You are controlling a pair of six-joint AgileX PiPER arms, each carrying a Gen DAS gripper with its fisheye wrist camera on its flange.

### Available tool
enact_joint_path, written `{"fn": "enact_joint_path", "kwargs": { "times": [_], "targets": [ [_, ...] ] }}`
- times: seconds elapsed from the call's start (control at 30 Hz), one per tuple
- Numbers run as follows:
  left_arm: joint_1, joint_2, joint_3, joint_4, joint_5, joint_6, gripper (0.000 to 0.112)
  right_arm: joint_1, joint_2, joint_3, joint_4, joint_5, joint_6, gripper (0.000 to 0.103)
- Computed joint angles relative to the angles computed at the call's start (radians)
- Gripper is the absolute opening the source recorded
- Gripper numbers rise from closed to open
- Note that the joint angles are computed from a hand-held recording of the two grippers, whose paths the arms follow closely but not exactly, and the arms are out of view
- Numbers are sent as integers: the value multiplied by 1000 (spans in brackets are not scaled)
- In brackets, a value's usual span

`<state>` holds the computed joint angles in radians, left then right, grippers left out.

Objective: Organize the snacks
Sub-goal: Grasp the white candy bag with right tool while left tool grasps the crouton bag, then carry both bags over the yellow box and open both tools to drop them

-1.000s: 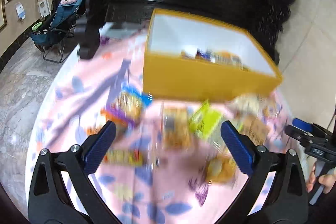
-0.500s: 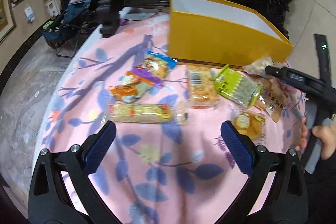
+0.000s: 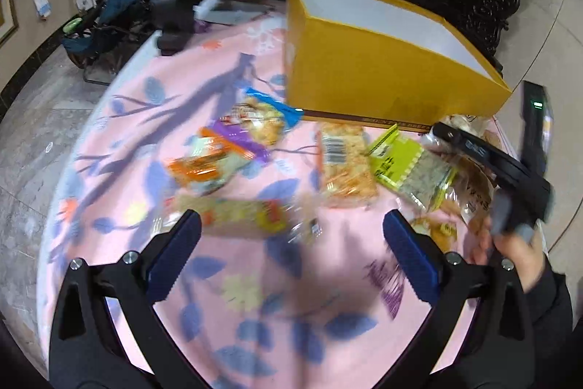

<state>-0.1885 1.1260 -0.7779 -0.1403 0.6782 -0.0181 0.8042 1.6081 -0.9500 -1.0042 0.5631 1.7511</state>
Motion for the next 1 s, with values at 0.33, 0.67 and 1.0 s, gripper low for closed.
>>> {"fn": "enact_joint_path", "kwargs": {
  "times": [0.33, 0.67, 1.0],
  "targets": [
    [-227, 344, -154, 380, -107, -418, 101, 198, -304, 209, -35, 136, 107, 54],
    [-209, 418, -144, 398, -194, -452, 68, 263, -366, 283, -25, 145, 171, 54],
    [-249, 403, -102, 547, -232, -587, 51, 271, -319, 288, -38, 122, 199, 54]
  ]
}}
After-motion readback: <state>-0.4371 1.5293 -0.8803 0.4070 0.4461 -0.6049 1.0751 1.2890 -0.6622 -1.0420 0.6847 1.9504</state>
